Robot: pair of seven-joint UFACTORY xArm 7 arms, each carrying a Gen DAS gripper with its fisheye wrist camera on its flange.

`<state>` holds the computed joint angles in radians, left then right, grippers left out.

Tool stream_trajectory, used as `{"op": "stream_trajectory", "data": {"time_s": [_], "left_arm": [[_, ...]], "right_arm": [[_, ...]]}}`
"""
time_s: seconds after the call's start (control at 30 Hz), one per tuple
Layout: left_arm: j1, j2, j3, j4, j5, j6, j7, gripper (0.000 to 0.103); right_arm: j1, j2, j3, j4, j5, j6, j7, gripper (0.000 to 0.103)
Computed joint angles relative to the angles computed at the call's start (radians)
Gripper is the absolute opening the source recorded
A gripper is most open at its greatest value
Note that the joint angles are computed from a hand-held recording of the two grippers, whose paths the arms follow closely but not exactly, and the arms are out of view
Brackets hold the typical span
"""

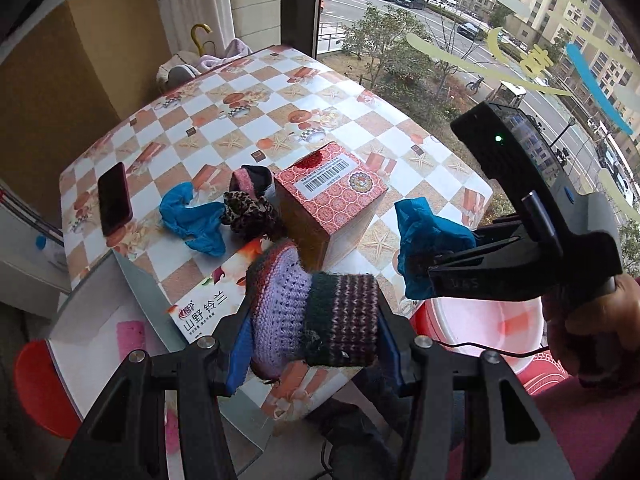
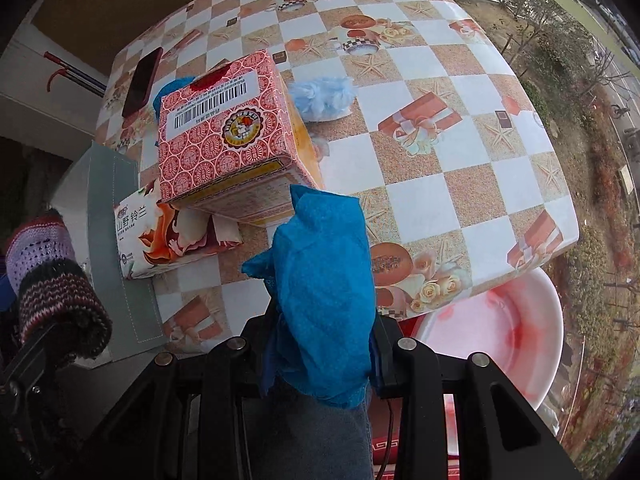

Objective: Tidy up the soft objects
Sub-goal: 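Carry the bootie and blue glove with both tools over the white box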

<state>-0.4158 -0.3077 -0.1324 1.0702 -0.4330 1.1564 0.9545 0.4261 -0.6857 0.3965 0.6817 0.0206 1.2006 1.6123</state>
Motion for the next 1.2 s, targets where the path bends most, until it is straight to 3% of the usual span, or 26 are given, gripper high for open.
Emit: {"op": "stream_trajectory", "data": {"time_s": [0.3,0.6,1.2], "left_arm": [[0.097,0.020,0.048,-0.011,0.052,-0.038,-0.101,0.056],[0.168,0.041,0.067,-0.015,0.107,-0.109,-0.209,0.056],[0.218,0.047,0.083,-0.054,0.183,-0.191,-0.296,0.056]], "right_arm": [[0.004,0.158,0.001,0.107,-0.054,-0.055,-0.074,0.036],[0.014,0.336,-0.010,0.279,-0.154,-0.035,-0.177,0.036],[0.130,0.724,-0.090,0.724,-0.329,-0.045,-0.360,0.036]]}}
